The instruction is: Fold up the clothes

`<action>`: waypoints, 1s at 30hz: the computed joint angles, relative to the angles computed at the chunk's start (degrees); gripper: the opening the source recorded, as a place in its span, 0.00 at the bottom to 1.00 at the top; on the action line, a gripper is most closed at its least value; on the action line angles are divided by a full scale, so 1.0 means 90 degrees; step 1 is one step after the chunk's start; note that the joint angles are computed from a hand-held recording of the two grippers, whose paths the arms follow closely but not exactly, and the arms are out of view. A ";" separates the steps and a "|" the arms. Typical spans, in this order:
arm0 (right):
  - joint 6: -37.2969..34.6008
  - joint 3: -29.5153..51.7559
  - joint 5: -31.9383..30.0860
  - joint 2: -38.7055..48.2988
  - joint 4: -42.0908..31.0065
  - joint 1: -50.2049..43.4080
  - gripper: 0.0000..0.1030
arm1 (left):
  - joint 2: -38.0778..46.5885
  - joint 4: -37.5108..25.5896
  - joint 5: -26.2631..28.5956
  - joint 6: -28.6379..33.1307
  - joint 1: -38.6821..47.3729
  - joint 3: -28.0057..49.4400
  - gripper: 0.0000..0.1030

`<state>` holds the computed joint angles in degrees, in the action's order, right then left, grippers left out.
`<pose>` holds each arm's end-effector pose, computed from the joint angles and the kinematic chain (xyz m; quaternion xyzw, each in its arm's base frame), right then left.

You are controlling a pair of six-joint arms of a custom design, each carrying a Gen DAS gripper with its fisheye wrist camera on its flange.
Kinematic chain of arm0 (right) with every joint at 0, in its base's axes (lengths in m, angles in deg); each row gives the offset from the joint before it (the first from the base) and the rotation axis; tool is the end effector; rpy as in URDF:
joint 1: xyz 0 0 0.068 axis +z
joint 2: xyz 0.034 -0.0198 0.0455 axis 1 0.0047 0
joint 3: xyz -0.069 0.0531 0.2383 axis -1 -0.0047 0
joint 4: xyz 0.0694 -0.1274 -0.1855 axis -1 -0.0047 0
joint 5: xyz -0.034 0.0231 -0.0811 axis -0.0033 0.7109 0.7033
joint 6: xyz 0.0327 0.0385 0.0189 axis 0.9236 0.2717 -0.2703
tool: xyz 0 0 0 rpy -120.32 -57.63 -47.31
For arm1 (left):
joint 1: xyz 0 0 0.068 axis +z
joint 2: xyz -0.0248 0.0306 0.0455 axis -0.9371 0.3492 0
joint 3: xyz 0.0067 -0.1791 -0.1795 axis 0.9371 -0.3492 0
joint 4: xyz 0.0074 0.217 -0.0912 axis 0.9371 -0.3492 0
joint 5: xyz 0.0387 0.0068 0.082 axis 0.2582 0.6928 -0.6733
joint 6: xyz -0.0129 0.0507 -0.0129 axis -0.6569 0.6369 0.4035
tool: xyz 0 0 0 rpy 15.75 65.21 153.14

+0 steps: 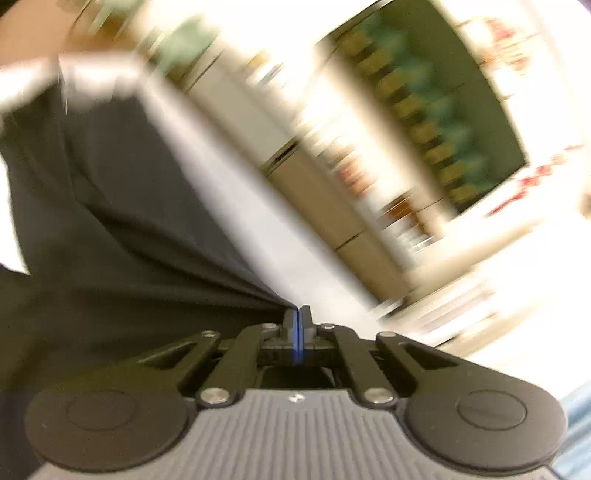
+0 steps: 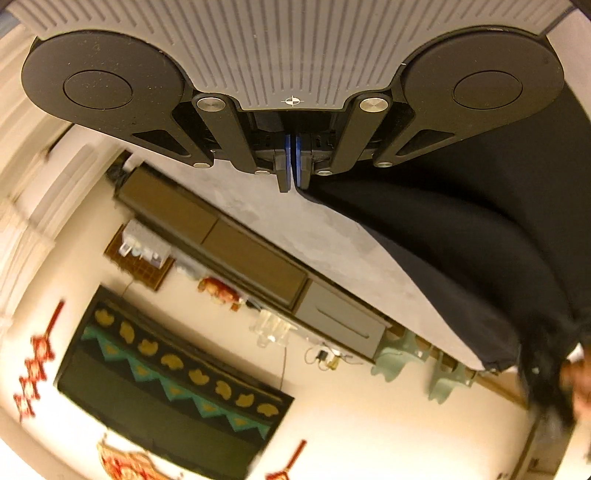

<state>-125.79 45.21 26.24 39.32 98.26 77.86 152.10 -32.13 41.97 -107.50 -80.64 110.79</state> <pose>0.3595 -0.0515 0.1091 -0.4557 0.6948 0.0053 0.5563 0.2710 -0.0437 0.0980 -0.3961 0.7437 -0.2070 0.4972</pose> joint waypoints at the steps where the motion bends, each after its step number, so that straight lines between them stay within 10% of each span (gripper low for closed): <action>1: -0.0572 -0.0084 -0.0304 -0.0070 -0.0269 -0.0167 0.00 | -0.0438 0.0750 -0.0808 0.0128 -0.0587 -0.0799 0.00; 5: -0.2115 -0.0143 -0.0022 -0.0001 -0.1661 -0.0435 0.05 | 0.0699 0.1211 -0.0909 -0.1847 -0.1271 -0.1689 0.00; 8: -0.2174 -0.0116 0.0353 0.0007 -0.2394 -0.0521 0.19 | 0.0949 0.1272 -0.1036 -0.1635 -0.1254 -0.1641 0.02; 10: -0.1684 0.0182 0.0211 -0.0069 -0.3205 -0.0757 0.41 | 0.1031 0.1093 -0.1159 -0.1642 -0.1323 -0.1589 0.12; 19: 0.2046 0.4078 -0.1082 0.1804 -0.7265 -0.2327 0.54 | 0.1038 0.1093 -0.0819 -0.1591 -0.1126 -0.1598 0.54; 23: 0.3574 0.5555 -0.1380 0.2926 -0.7832 -0.2585 0.55 | 0.0955 0.0419 -0.0798 -0.1269 -0.1173 -0.1039 0.53; 27: 0.4157 0.5945 -0.1483 0.3339 -0.7792 -0.2424 0.55 | 0.1015 -0.0123 -0.0857 -0.1012 -0.1261 -0.0643 0.19; 30: 0.4663 0.5470 -0.1011 0.3131 -0.7034 -0.2246 0.52 | 0.0978 -0.0243 -0.0982 -0.1174 -0.1354 -0.0716 0.15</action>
<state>-83.83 94.44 17.14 67.50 34.95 57.64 160.90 -34.31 33.13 -118.07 -92.83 104.35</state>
